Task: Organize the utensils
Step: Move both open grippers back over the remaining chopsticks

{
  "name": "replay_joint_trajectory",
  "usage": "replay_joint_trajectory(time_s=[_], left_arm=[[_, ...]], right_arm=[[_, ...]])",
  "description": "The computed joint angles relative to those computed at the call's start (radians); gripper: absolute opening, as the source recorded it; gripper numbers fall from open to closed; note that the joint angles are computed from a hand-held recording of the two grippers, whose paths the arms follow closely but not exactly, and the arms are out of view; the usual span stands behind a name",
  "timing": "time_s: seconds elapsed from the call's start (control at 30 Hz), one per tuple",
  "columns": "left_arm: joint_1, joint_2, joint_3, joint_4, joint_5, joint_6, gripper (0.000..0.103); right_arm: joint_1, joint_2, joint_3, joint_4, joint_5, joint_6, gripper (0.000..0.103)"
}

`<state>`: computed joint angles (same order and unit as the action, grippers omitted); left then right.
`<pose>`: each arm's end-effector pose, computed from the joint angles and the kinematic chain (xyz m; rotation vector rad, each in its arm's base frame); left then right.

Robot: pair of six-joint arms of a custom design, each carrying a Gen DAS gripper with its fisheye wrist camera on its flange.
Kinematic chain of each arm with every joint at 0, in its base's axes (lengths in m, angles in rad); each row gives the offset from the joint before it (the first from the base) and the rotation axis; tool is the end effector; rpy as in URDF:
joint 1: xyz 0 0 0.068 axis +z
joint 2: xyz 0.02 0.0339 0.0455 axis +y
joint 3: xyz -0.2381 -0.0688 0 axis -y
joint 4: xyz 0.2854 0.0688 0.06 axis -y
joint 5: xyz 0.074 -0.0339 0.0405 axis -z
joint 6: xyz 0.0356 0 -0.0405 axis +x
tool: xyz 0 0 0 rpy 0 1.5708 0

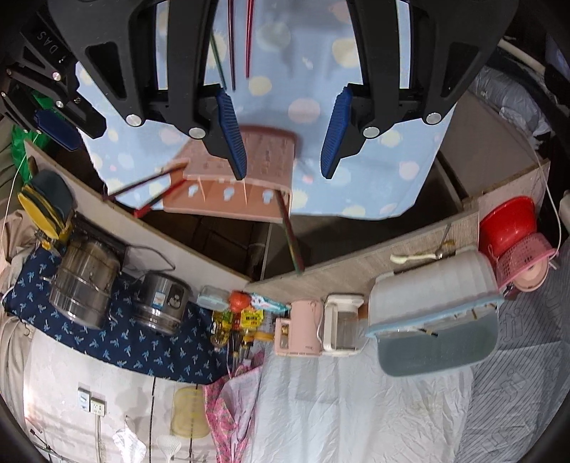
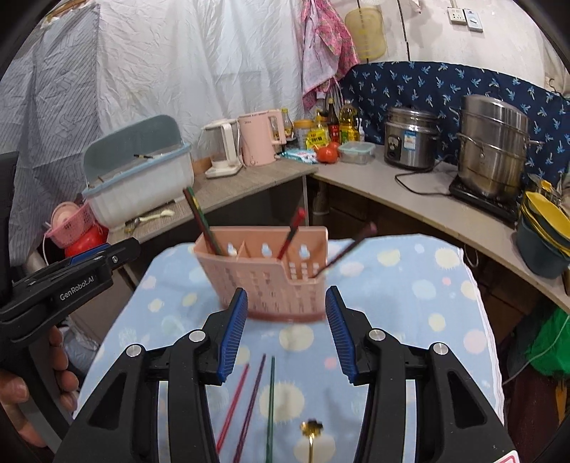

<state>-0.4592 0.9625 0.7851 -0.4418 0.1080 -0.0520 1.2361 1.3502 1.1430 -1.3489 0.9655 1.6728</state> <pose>0.2354 -0.1207 0.2541 0.5081 2.1561 -0.4043 0.1134 0.2368 0.2516 0.4801 2.1248 -0.1166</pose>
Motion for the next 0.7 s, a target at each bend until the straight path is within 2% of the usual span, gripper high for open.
replay_joint_trajectory(time_s=[0.17, 0.33, 0.7], left_arm=[[0.020, -0.125, -0.131, -0.065, 0.030, 0.009, 0.041], [0.011, -0.245, -0.258, -0.134, 0.026, 0.002, 0.041], [0.020, -0.434, -0.471, -0.247, -0.006, 0.032, 0.041]], right_arm=[[0.127, 0.075, -0.036, -0.042, -0.079, 0.190, 0.045], [0.205, 0.158, -0.058, -0.006, -0.166, 0.282, 0.045], [0.292, 0.272, -0.106, 0.183, -0.295, 0.331, 0.045]])
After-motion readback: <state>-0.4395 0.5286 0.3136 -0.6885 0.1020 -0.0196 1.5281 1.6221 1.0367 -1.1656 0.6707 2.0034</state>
